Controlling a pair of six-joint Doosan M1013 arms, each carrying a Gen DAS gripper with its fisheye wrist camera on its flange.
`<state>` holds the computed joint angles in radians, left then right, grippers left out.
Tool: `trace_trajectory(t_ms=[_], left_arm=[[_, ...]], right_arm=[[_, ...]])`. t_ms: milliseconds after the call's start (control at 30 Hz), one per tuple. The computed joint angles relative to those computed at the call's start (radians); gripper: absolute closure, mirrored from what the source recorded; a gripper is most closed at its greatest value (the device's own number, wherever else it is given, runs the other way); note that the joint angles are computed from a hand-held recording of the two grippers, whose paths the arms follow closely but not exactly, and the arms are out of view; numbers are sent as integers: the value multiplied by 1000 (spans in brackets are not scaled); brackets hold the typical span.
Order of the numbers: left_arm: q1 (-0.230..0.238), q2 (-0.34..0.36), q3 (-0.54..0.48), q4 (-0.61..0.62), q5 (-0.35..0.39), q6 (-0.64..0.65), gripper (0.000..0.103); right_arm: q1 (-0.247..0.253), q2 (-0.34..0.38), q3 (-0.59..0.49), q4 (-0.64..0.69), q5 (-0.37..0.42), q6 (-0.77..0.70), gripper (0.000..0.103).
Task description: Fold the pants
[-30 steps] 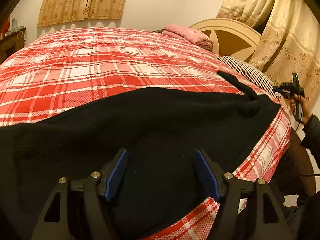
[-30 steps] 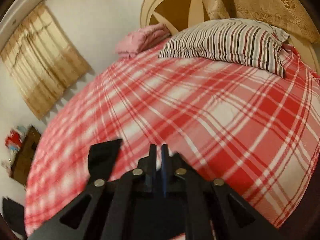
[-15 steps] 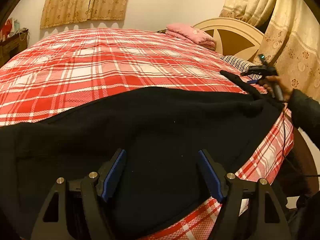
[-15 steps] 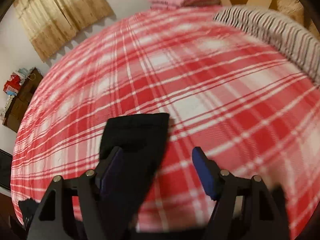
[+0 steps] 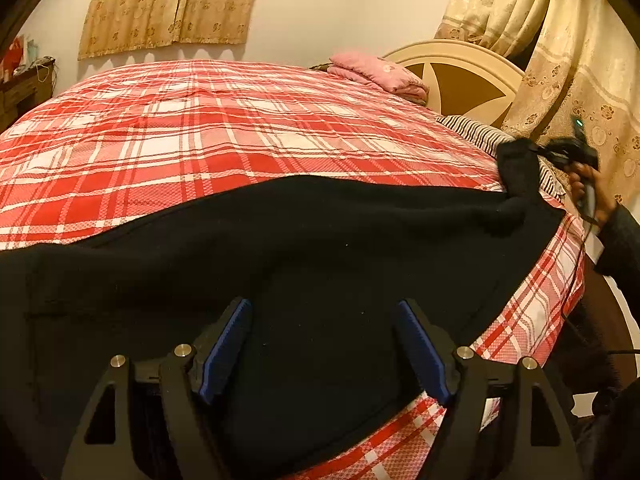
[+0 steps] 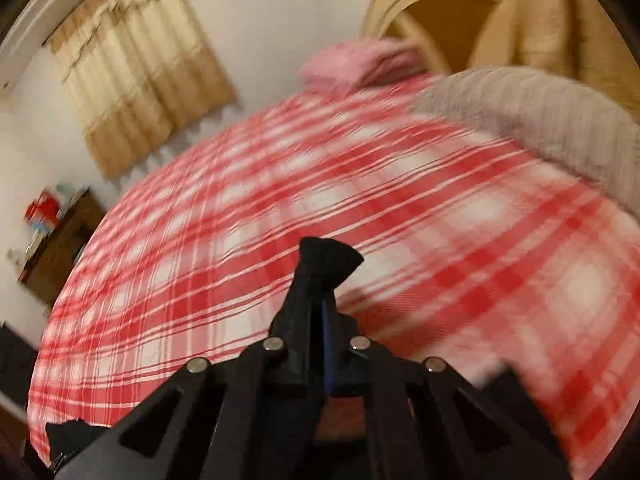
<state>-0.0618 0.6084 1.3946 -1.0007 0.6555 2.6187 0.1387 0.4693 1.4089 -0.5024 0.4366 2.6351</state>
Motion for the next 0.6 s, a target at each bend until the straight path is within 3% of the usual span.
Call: trace_trajectory(t_ms=[100,167,400,533,600], left_arm=[[-1,-1,0,4,-1,3,25],[-2,0,-2,9,-1,0,25],[-6,-4,-2,46,-4,-20,24],[-10,-10,-1,70,-1,-35,24],[-14,-19,4,52,11,-8,24]], right_arm=[[-12,-80,121,-180,-3,264,96],[-16,-104,167,-194,15,324,96],[-26,-138,274,-109,-14,340,94],[-17,-166,322,-213,-51,461,94],[-12,-170,316,-232,-29,454,88]])
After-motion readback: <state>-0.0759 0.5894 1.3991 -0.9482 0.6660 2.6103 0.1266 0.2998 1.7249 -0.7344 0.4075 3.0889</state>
